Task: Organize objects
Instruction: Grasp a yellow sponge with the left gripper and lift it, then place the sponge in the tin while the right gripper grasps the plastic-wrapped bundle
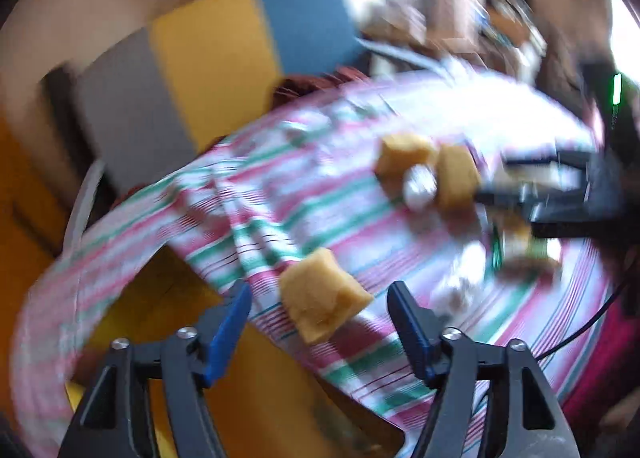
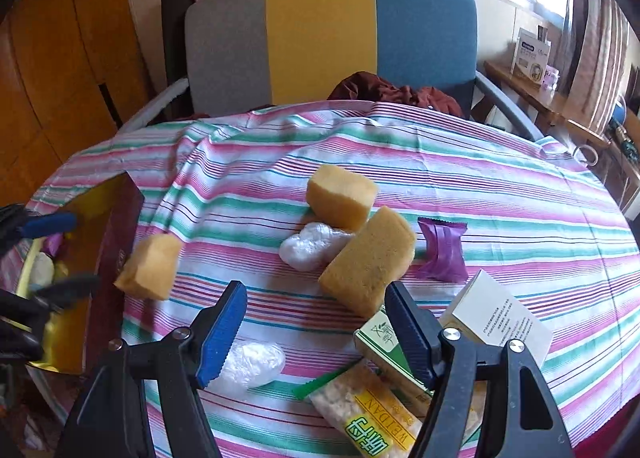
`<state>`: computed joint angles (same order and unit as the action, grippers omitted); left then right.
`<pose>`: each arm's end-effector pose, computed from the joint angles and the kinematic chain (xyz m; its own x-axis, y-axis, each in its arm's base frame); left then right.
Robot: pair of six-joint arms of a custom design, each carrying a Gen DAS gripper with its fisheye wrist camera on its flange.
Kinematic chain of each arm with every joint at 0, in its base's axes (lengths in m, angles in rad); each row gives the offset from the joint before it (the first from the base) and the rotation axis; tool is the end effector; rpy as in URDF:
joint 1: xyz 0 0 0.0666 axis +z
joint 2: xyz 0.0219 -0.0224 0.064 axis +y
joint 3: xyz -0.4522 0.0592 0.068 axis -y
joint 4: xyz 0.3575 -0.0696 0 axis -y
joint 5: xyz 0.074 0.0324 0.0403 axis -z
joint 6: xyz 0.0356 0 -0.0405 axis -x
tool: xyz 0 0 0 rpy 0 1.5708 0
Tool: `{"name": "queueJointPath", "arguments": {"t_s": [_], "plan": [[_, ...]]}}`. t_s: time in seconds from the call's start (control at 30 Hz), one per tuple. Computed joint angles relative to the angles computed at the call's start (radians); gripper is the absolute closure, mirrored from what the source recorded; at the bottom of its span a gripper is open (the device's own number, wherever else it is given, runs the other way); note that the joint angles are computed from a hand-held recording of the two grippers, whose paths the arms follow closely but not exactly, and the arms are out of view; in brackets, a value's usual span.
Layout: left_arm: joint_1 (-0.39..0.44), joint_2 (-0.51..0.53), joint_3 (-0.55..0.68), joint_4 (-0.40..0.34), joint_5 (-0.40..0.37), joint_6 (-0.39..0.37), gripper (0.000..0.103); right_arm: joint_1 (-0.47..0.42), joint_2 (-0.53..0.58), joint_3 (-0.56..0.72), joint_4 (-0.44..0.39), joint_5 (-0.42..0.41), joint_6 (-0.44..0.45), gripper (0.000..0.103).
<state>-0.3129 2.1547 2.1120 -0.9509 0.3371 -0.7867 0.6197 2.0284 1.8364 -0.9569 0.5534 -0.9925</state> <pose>0.7038 -0.2405 0.3649 -0.2358 0.7786 -0.5816 0.8909 0.4122 0.1906 0.5615 0.3771 0.3428 -0.6730 0.3950 -0.6254 0.4476 0.8906 0.0808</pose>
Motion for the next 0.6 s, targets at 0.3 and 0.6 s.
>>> {"name": "queueJointPath", "arguments": {"t_s": [0.3,0.6], "plan": [[-0.051,0.15,0.227,-0.184,-0.171,-0.331,0.018,-0.004,-0.028,-0.035,0.047,-0.021,0.002,0.03],[-0.063,0.234,0.344,-0.292,-0.139,-0.302,0.039,-0.016,-0.054,-0.084,0.126,-0.059,0.013,0.03]]}}
